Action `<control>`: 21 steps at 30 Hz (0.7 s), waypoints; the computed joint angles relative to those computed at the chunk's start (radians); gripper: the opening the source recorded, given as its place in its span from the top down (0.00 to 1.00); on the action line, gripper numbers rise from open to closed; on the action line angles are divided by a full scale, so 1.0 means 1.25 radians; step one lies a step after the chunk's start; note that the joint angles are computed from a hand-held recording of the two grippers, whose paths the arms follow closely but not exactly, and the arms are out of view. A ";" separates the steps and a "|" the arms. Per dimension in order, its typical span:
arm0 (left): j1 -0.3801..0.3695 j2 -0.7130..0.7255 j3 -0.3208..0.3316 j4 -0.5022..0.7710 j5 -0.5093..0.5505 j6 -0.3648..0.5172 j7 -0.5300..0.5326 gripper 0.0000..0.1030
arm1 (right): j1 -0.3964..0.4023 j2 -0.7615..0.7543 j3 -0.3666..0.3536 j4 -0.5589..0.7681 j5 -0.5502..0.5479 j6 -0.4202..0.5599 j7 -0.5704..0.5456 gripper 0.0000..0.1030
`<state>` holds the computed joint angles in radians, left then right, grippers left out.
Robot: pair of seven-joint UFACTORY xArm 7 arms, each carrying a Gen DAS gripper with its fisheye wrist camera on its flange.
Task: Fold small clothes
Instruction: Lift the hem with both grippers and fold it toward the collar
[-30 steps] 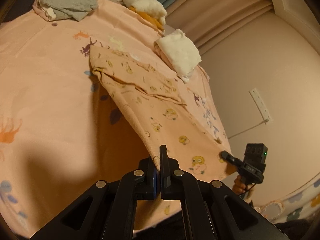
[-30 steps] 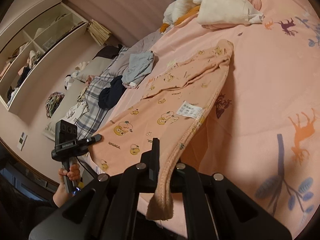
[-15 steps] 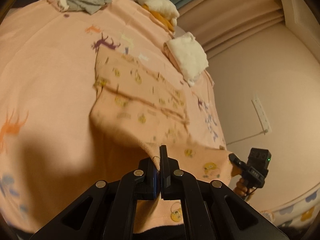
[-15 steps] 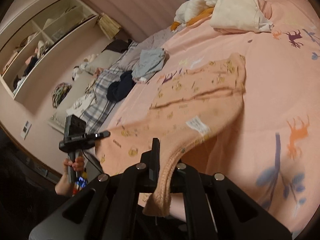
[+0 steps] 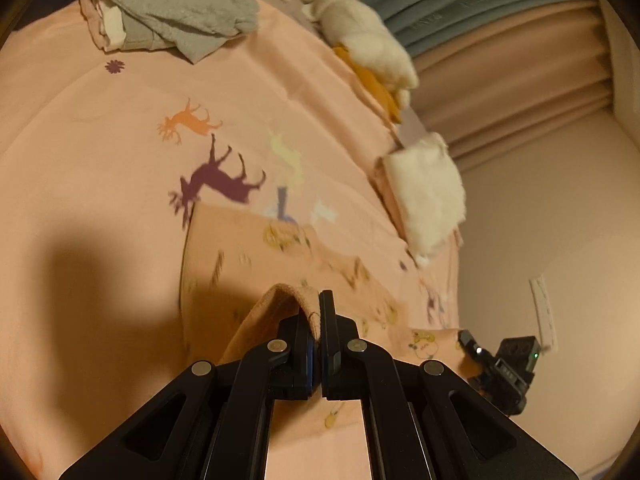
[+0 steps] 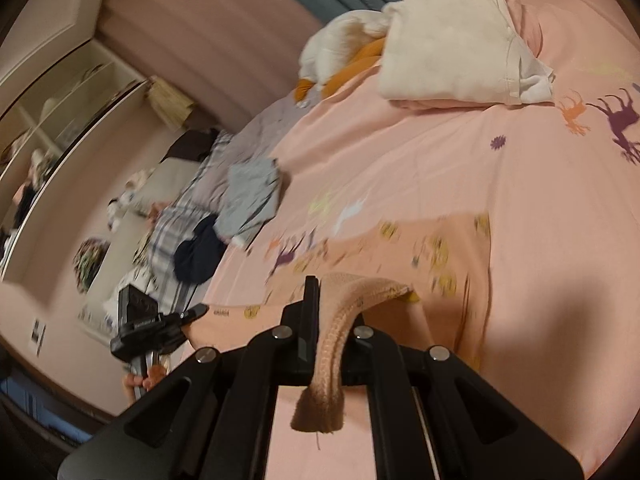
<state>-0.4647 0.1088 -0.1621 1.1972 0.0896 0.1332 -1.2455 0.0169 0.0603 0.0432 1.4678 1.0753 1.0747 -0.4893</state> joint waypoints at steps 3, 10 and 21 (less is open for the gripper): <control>0.021 0.060 -0.003 0.057 -0.040 0.040 0.041 1.00 | 0.009 0.088 0.011 0.079 -0.058 -0.029 0.076 0.94; 0.065 0.183 -0.027 0.176 -0.171 0.155 0.147 1.00 | -0.014 0.224 0.046 0.171 -0.185 -0.025 0.282 0.86; 0.103 0.090 -0.099 0.062 -0.388 0.112 0.392 0.96 | -0.077 0.166 0.059 0.112 -0.112 0.084 0.193 0.60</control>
<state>-0.3355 0.2207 -0.2861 1.2746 -0.3955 0.2735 -0.7551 -0.0796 0.2682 0.1167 1.6080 0.9355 1.1800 -0.2483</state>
